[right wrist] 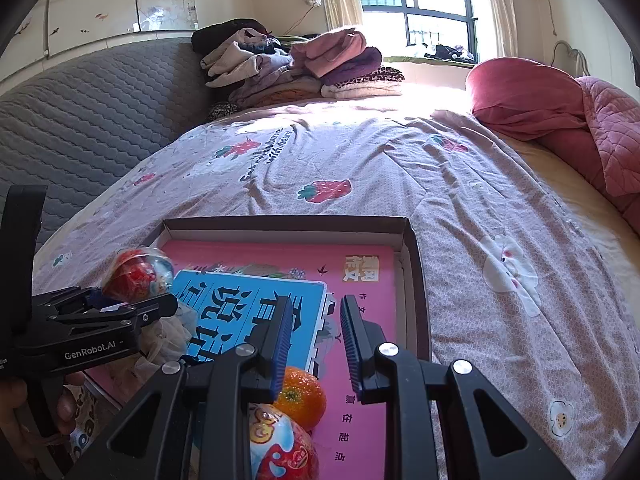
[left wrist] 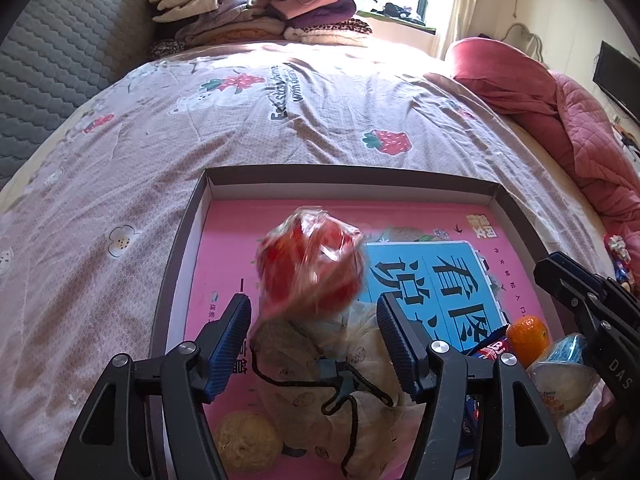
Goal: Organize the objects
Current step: 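Lower the red netted bag into the tray and open left gripper, then withdraw left gripper toward the loose tangerine while right gripper moves to the green ring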
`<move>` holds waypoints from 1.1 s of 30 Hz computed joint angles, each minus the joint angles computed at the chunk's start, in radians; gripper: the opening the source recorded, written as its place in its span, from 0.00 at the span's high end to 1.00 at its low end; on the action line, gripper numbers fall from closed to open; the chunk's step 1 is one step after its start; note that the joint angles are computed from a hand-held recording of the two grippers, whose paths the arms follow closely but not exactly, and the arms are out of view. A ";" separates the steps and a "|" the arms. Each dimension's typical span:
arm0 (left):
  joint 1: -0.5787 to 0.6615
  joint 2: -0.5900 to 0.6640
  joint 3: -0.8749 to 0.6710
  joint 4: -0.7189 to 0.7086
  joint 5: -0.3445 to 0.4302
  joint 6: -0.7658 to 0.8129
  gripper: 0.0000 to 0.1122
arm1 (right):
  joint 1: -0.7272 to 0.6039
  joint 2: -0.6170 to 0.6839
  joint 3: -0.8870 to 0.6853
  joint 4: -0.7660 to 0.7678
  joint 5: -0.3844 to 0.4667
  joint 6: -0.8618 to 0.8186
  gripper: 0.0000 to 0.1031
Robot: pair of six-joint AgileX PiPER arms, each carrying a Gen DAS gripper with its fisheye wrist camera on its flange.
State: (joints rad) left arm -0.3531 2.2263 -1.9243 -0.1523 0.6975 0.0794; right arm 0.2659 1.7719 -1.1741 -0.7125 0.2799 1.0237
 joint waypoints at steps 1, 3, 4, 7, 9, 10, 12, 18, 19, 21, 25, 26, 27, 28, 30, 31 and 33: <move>0.001 -0.002 0.001 -0.004 -0.001 0.003 0.40 | 0.001 -0.003 0.002 0.000 -0.001 -0.002 0.75; 0.001 -0.010 0.006 -0.002 -0.001 0.005 0.38 | 0.003 -0.010 0.006 -0.023 0.000 0.024 0.75; 0.001 -0.015 0.011 -0.002 -0.002 0.006 0.38 | 0.003 -0.014 0.007 -0.018 -0.002 0.019 0.75; 0.000 -0.031 0.028 0.002 -0.009 0.007 0.37 | 0.006 -0.027 0.013 -0.029 0.001 0.030 0.75; 0.000 -0.044 0.042 0.004 -0.014 0.006 0.37 | 0.012 -0.039 0.018 -0.049 0.008 0.051 0.75; 0.000 -0.052 0.051 0.005 -0.017 0.006 0.37 | 0.014 -0.045 0.020 -0.045 0.008 0.045 0.75; 0.002 -0.074 0.076 0.004 -0.027 0.008 0.37 | 0.020 -0.059 0.023 -0.036 0.016 0.033 0.75; 0.010 -0.168 0.184 -0.016 -0.069 0.032 0.37 | 0.051 -0.113 0.038 -0.040 0.039 0.029 0.75; 0.011 -0.185 0.204 -0.020 -0.076 0.037 0.37 | 0.060 -0.123 0.042 -0.049 0.047 0.039 0.75; 0.012 -0.214 0.234 -0.031 -0.085 0.051 0.37 | 0.074 -0.141 0.052 -0.062 0.053 0.049 0.74; 0.014 -0.263 0.281 -0.031 -0.099 0.051 0.37 | 0.110 -0.175 0.070 -0.103 0.085 0.089 0.74; 0.015 -0.277 0.295 -0.038 -0.101 0.057 0.37 | 0.118 -0.183 0.076 -0.108 0.089 0.098 0.74; 0.016 -0.291 0.310 -0.043 -0.105 0.063 0.37 | 0.127 -0.194 0.085 -0.116 0.093 0.111 0.74; 0.014 -0.308 0.328 -0.046 -0.111 0.067 0.37 | 0.136 -0.204 0.090 -0.114 0.099 0.112 0.74; 0.014 -0.343 0.370 -0.056 -0.123 0.081 0.37 | 0.159 -0.222 0.104 -0.127 0.114 0.126 0.74; 0.014 -0.359 0.391 -0.064 -0.128 0.090 0.37 | 0.172 -0.229 0.108 -0.136 0.125 0.137 0.73; 0.016 -0.393 0.440 -0.072 -0.147 0.099 0.37 | 0.199 -0.245 0.122 -0.155 0.140 0.161 0.73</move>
